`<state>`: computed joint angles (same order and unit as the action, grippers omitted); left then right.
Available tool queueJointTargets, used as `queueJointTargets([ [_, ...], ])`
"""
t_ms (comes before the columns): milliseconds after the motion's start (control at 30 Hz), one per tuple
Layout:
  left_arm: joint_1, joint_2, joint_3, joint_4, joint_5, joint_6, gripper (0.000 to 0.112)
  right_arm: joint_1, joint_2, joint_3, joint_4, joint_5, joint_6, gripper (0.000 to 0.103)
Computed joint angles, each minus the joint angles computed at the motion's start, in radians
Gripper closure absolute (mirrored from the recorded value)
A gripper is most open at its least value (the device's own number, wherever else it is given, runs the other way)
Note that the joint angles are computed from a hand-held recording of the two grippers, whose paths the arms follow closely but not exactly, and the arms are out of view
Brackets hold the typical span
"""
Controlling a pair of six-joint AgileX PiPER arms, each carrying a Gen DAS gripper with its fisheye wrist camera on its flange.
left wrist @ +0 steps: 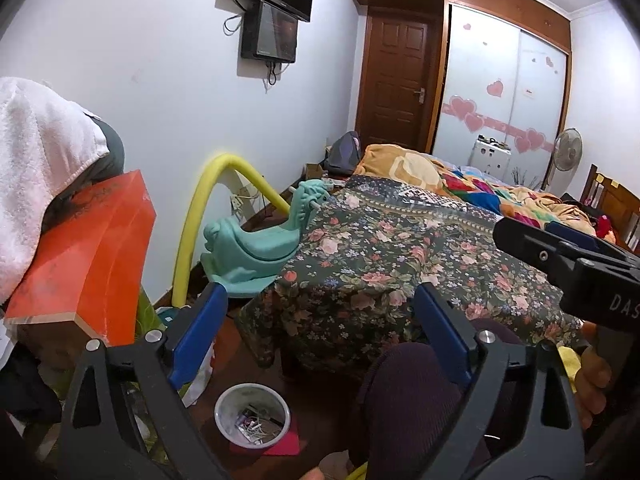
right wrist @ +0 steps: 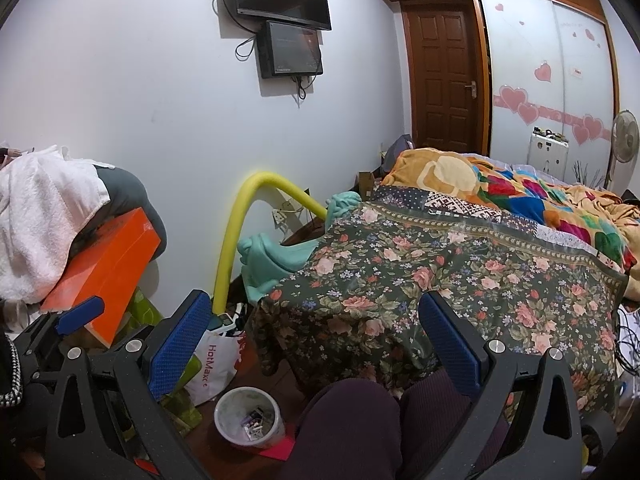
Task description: Collect trash
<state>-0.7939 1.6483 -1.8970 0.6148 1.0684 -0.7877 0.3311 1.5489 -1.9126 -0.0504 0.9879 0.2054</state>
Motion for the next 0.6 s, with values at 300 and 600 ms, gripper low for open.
queueJointTargets([
  [300,-0.008,-0.008,0.009,0.022,-0.001,-0.011,0.018,0.005,0.002,-0.005,-0.002,0.005,0.003,0.0],
  [600,-0.012,-0.001,-0.009,0.026,0.017,-0.006,0.018,-0.012,0.011,-0.013,0.019,0.009,-0.016,0.0],
])
